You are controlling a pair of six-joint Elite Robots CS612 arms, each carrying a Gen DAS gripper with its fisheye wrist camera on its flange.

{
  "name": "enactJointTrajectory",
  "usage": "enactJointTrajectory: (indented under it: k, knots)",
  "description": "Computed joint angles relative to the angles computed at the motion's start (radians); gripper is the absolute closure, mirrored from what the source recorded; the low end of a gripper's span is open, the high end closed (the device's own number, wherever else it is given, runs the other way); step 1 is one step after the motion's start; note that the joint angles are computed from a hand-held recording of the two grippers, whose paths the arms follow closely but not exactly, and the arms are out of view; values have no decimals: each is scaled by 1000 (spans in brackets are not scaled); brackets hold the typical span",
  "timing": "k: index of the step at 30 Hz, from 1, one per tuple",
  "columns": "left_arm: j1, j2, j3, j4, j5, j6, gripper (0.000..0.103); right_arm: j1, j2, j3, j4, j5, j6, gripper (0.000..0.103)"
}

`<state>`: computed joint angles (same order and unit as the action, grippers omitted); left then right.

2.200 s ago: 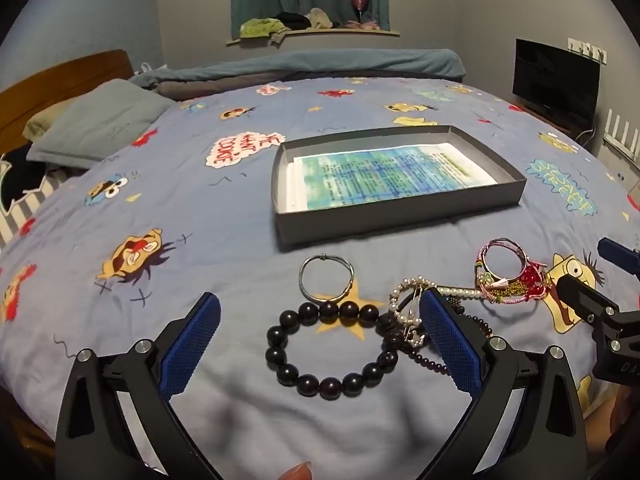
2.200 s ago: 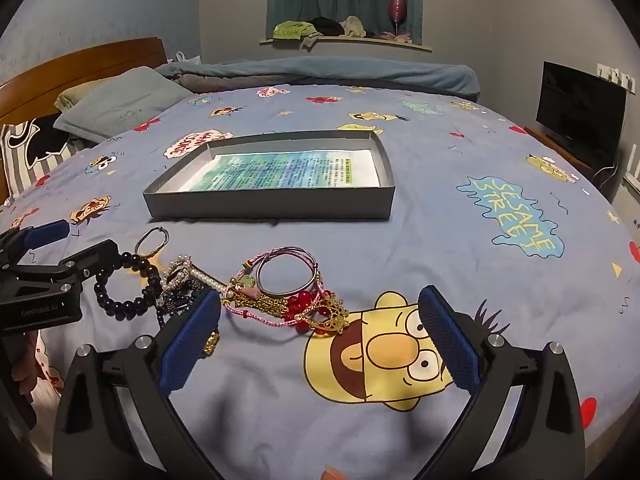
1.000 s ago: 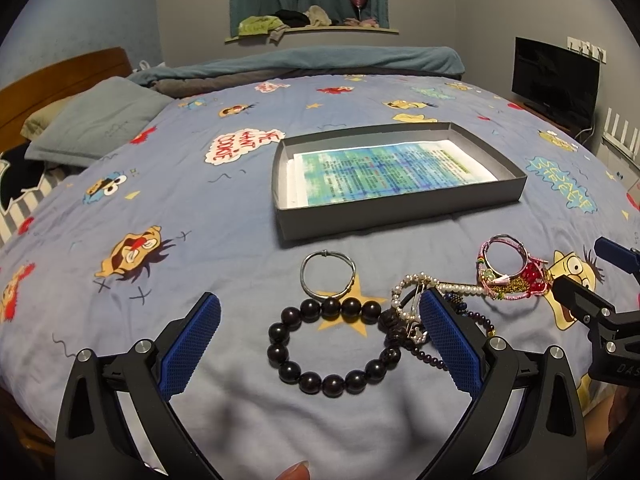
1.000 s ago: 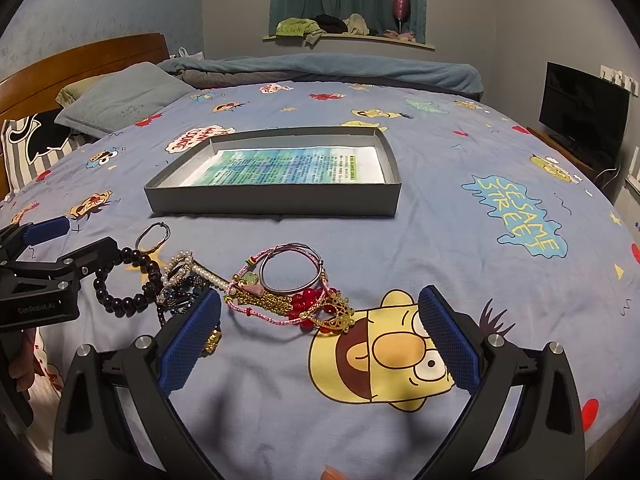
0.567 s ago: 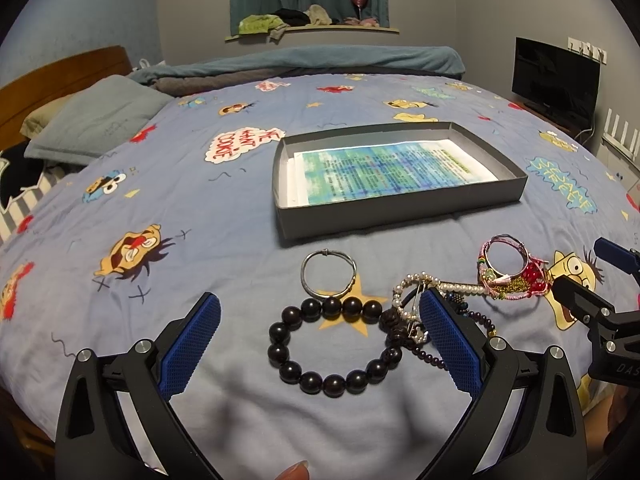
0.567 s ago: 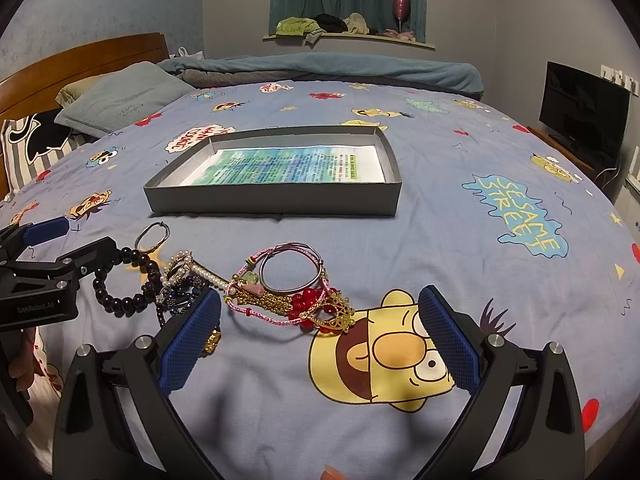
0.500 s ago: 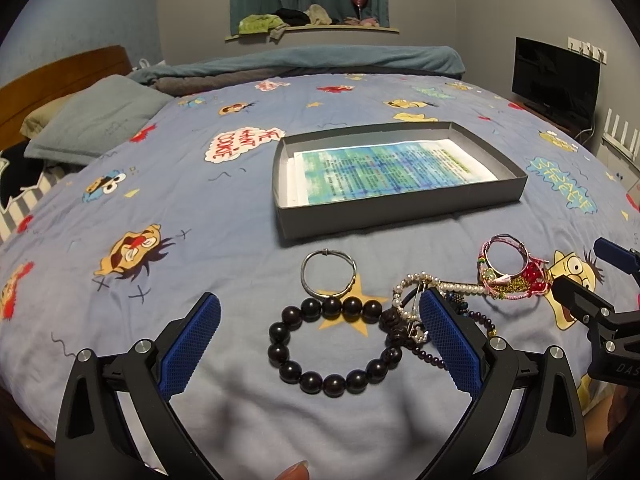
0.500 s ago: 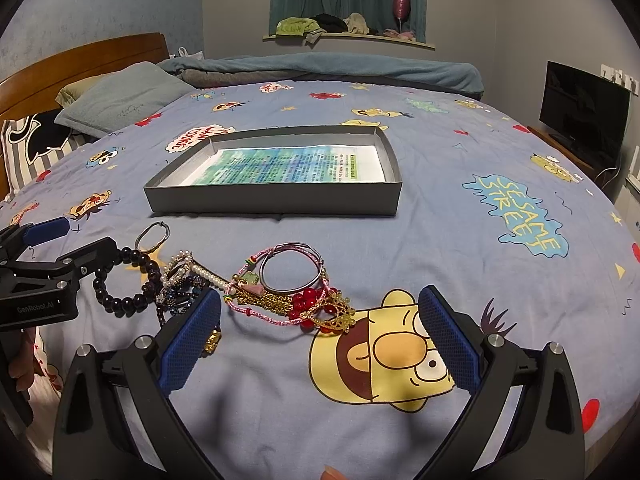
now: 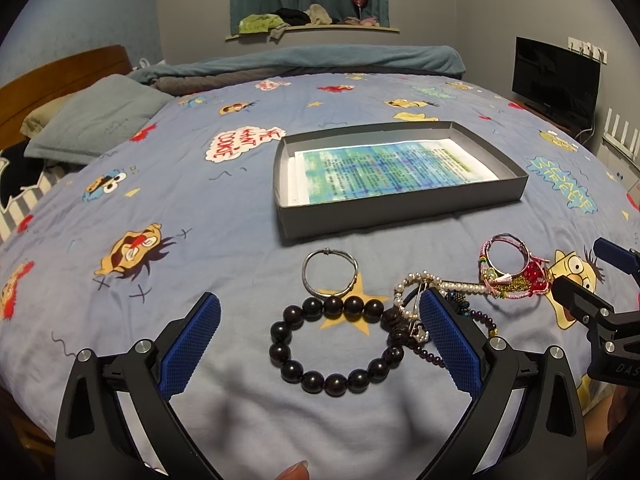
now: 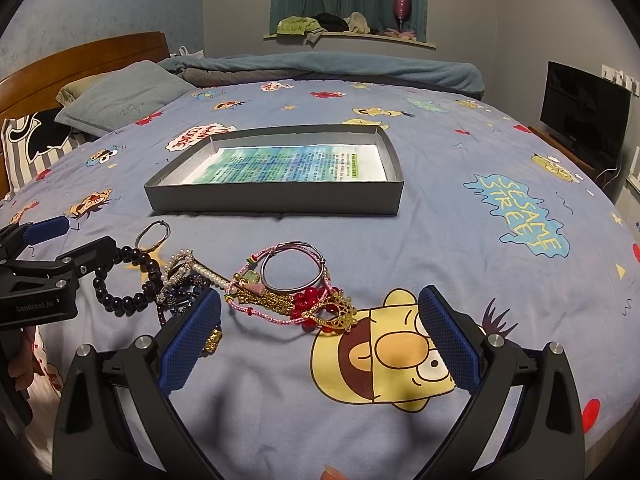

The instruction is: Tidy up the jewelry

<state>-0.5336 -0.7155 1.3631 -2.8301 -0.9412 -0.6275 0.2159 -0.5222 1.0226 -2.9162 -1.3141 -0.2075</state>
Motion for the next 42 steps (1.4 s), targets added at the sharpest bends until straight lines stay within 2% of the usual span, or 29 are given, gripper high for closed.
enactJointTrajectory:
  k: [12, 18, 21, 25, 28, 33, 37, 39, 42]
  knots:
    - [9, 12, -11, 14, -1, 5, 4, 3, 18, -28, 21, -8, -6, 5]
    - [21, 18, 15, -133, -1, 92, 4, -4, 43, -68, 15, 23, 4, 5]
    - [38, 17, 26, -169, -56, 94, 4, -9, 63, -104, 37, 33, 29, 5]
    - [55, 16, 26, -143, -95, 83, 6, -8, 82, -135, 43, 35, 29, 5]
    - [59, 20, 22, -121, -84, 86, 7, -3, 93, -150, 41, 40, 8, 6]
    - [74, 30, 6, -110, -138, 72, 7, 3, 107, -172, 60, 50, -14, 13]
    - [75, 48, -21, -108, -158, 99, 8, 6, 121, -197, 79, 46, -16, 29]
    - [75, 55, -32, -104, -159, 110, 8, 6, 127, -207, 84, 38, -12, 33]
    - [76, 63, -40, -131, -181, 131, 13, 3, 135, -222, 99, 44, -7, 46]
